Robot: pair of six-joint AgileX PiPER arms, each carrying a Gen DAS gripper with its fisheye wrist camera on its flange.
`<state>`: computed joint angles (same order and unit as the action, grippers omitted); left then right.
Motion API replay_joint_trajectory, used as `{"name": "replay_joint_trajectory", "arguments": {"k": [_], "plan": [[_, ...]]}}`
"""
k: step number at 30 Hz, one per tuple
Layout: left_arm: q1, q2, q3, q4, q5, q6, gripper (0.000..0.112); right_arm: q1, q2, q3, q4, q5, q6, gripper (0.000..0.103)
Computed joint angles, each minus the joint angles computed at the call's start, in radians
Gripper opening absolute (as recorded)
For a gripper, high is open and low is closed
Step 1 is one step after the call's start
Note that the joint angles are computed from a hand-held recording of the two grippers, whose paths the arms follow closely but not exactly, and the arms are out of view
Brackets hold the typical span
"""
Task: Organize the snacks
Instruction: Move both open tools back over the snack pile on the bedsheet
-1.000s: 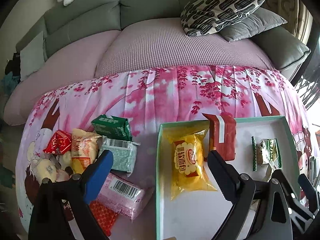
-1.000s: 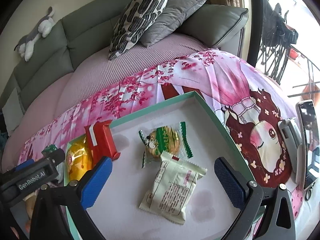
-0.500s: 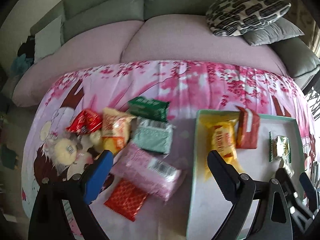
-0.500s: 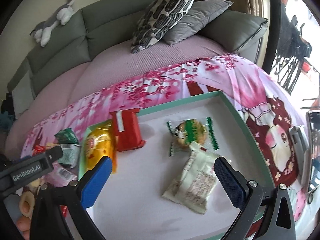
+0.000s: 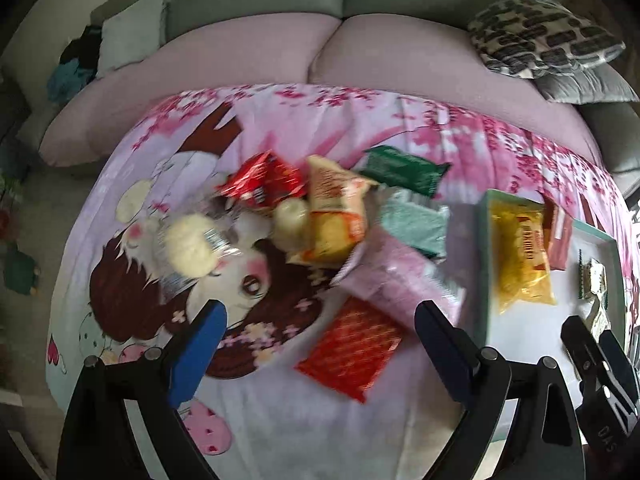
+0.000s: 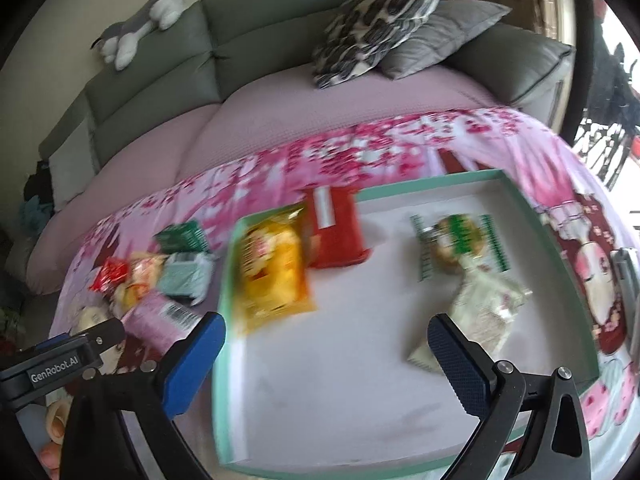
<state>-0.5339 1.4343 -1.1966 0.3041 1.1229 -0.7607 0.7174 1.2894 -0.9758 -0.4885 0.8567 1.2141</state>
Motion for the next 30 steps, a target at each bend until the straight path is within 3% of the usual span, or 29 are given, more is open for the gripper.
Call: {"name": "replay_joint_trajectory", "arguments": {"k": [9,19,25,30], "plan": [[0.290,-0.097,0.118,-0.156,-0.070,0.171,0.095,0.111,0.157,-0.139,0.014,-0.028,-0.027,0.100],[0.595,-0.076,0.192,-0.363,-0.126,0.423,0.095,0.190,0.305,-0.282,0.088,-0.012,-0.089,0.095],[0.622,-0.048,0.193,-0.421,-0.134,0.486,0.095,0.215,0.366,-0.345,0.060,0.032,-0.123,0.091],[0.615,0.005,0.178,-0.473,-0.135,0.537,0.095,0.185,0.409,-0.379,0.061,0.017,-0.193,0.089]]}}
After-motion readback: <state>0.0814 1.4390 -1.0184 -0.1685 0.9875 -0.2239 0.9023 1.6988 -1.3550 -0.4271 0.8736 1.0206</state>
